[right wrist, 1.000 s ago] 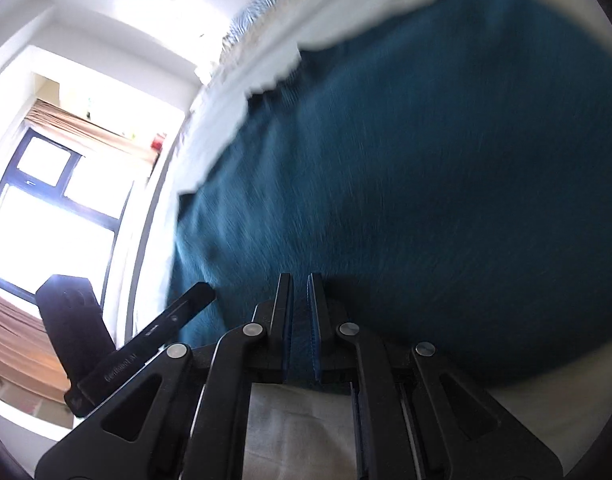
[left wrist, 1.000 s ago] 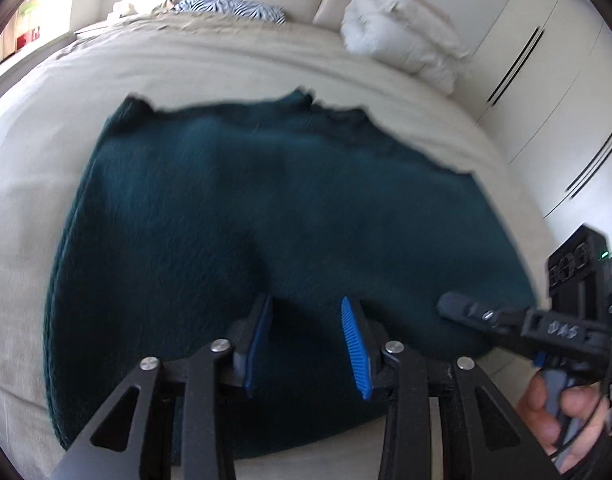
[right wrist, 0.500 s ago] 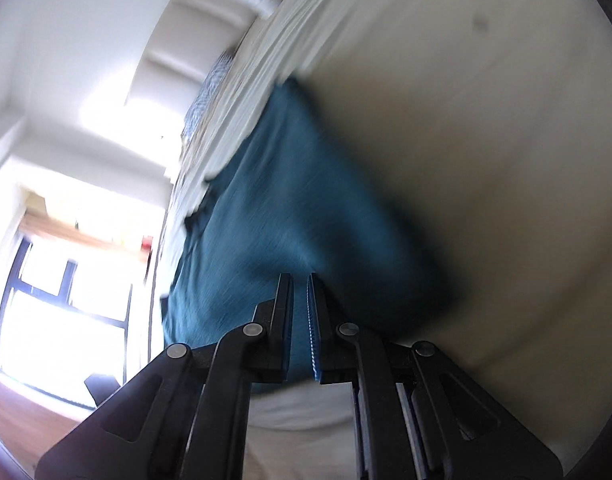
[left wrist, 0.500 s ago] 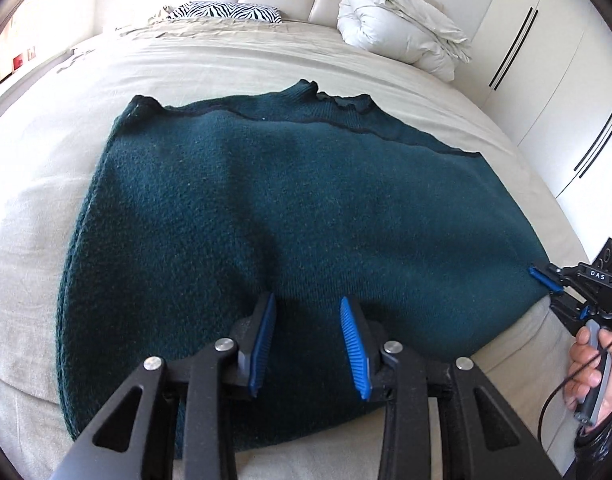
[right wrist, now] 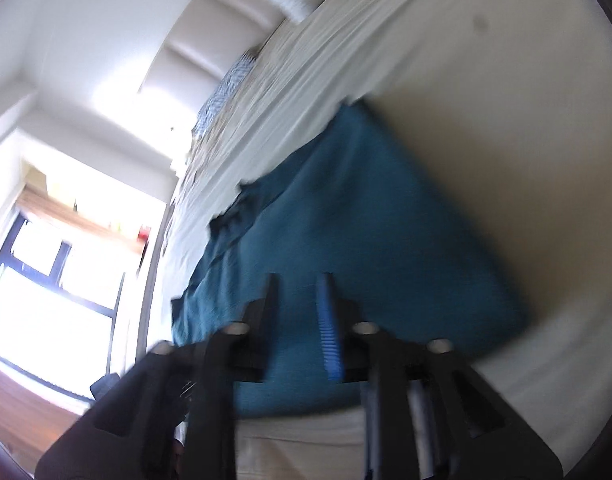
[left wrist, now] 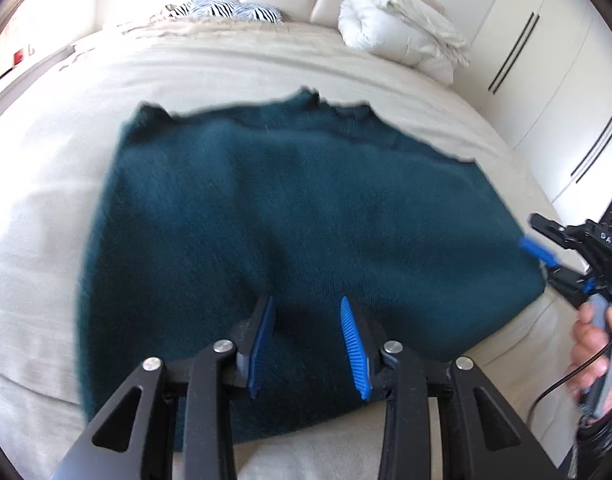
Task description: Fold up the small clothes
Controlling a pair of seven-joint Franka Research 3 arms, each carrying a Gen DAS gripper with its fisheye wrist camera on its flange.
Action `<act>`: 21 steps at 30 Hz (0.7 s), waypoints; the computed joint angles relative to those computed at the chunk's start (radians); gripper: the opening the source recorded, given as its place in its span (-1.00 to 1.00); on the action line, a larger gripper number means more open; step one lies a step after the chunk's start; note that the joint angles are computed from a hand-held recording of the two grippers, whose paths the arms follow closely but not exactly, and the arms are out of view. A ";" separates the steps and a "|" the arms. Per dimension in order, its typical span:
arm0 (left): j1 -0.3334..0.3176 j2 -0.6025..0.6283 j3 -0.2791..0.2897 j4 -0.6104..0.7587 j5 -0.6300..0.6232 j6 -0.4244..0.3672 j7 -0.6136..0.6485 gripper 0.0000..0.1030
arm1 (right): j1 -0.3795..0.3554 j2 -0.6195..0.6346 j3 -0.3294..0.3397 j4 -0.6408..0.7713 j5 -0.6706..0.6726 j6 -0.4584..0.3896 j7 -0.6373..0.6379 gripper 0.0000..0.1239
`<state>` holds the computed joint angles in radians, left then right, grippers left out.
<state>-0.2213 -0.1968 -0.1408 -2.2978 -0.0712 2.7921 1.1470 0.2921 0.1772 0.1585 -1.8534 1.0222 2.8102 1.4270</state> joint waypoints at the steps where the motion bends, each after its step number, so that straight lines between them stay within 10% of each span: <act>1: 0.010 -0.005 0.000 0.007 0.018 0.007 -0.003 -0.22 | 0.008 0.040 0.009 0.055 -0.005 -0.008 -0.007 -0.06; 10: 0.130 0.179 0.021 0.226 0.142 -0.070 -0.024 -0.06 | 0.034 0.375 0.064 0.493 -0.164 -0.171 0.094 0.00; 21: 0.140 0.087 0.045 0.045 -0.220 0.105 0.176 -0.09 | -0.071 0.296 0.111 0.331 -0.051 -0.056 0.032 -0.02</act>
<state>-0.0816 -0.1096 -0.0955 -2.2528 -0.2907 2.8970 1.3233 0.2209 0.4731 0.2690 -1.5228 0.9712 2.7545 1.4587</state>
